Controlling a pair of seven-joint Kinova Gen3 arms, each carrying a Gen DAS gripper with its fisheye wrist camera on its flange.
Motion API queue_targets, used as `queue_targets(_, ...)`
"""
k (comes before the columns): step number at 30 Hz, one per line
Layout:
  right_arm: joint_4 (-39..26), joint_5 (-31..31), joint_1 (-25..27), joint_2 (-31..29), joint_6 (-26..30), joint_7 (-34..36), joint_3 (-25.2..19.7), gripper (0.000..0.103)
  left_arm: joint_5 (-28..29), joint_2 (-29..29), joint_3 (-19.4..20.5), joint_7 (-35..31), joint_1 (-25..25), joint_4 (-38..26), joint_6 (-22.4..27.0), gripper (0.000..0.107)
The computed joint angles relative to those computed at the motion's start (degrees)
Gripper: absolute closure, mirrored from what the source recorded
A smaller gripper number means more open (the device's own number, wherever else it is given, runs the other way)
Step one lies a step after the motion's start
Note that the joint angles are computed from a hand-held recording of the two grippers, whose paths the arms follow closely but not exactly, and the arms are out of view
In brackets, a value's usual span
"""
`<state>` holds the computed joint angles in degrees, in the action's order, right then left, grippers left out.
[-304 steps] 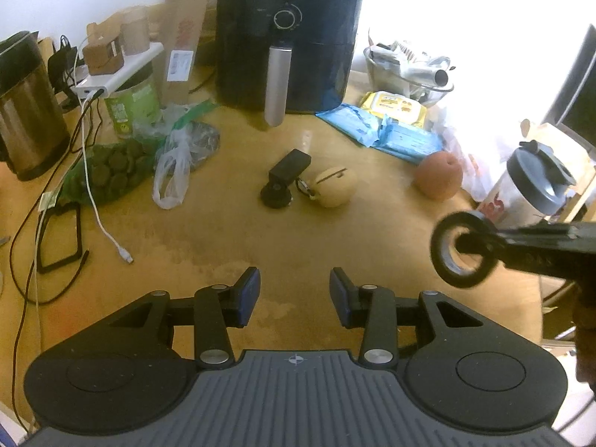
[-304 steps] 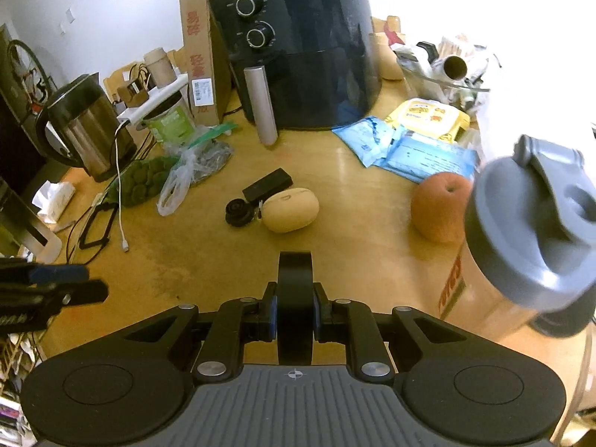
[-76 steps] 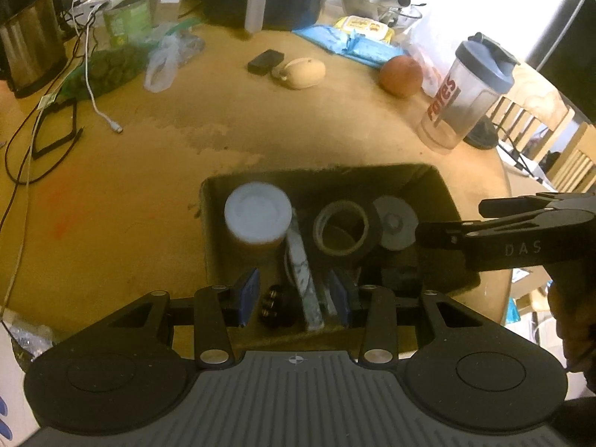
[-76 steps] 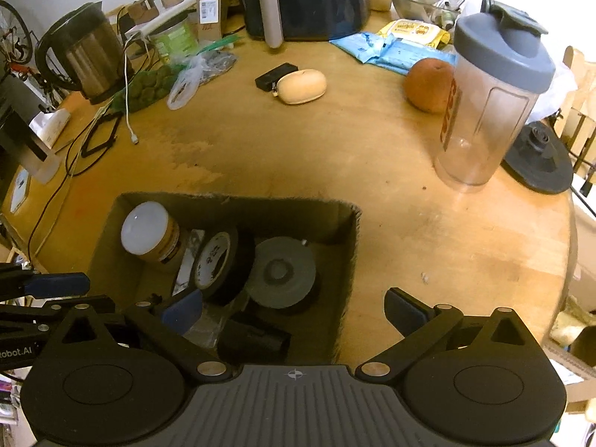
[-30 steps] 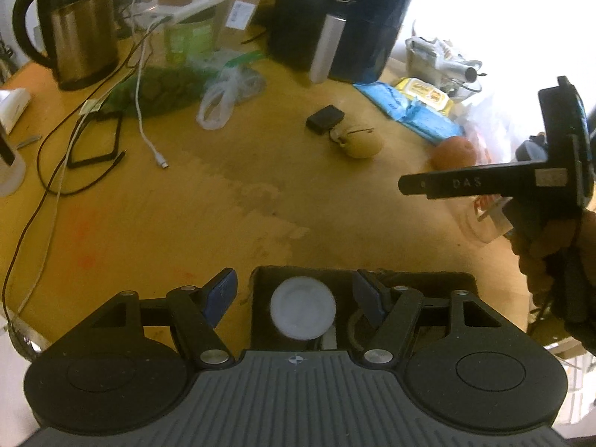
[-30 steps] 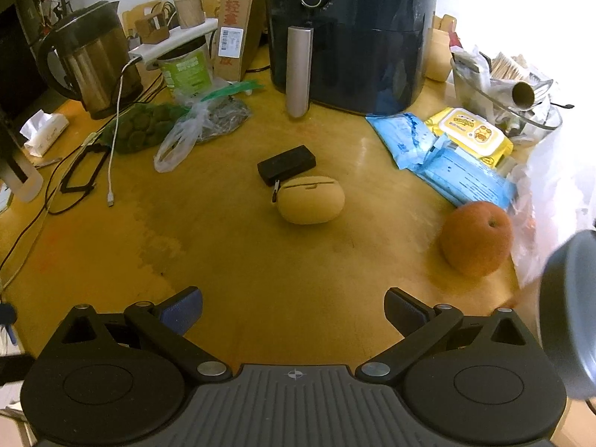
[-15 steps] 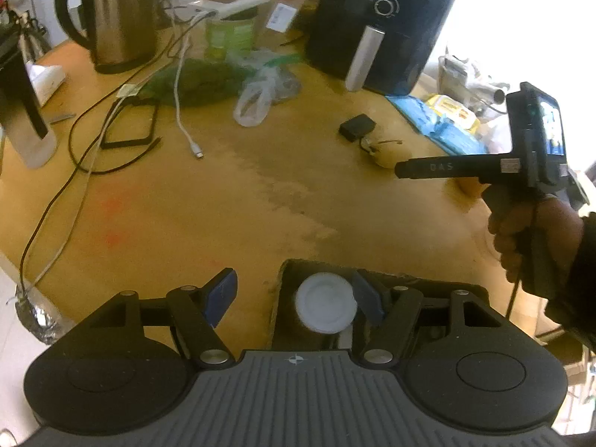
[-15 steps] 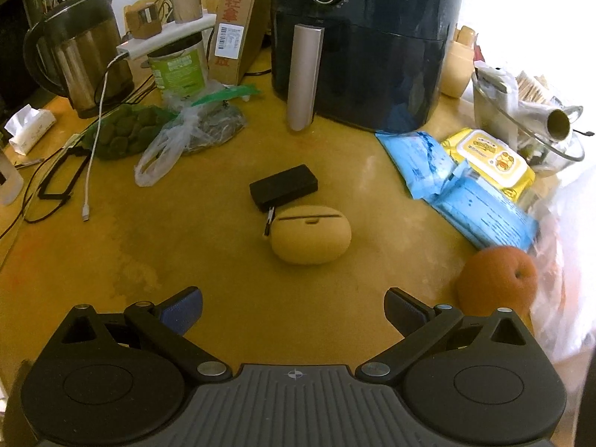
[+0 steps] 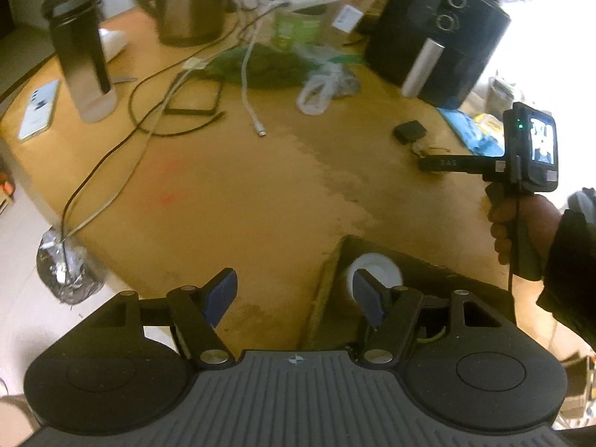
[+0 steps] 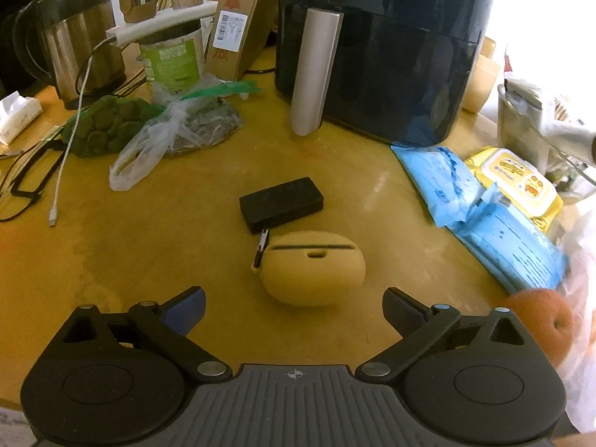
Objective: Organize rigid objects
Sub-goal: 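Reach the right gripper to the beige pig-shaped case and grasp it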
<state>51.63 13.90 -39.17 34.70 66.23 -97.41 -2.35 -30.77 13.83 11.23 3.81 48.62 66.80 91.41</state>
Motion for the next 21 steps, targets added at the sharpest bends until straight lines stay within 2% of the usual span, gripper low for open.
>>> queue_targets(12, -3.9, 0.8, -0.4, 4.4, -0.3, 0.9, 1.1, 0.014, -0.1, 0.0, 0.1, 4.9, 1.0, -0.2, 2.9, 0.040)
queue_targets(16, -5.3, 1.3, -0.7, 5.5, 0.0, 0.8, 1.8, 0.022, -0.3, 0.2, 0.1, 5.0, 1.1, -0.5, 3.4, 0.040)
queue_targets(21, -8.1, 0.3, -0.3, 6.8, 2.4, 1.3, 1.8, 0.023, -0.3, 0.2, 0.1, 4.3, 0.8, -0.2, 2.7, 0.040)
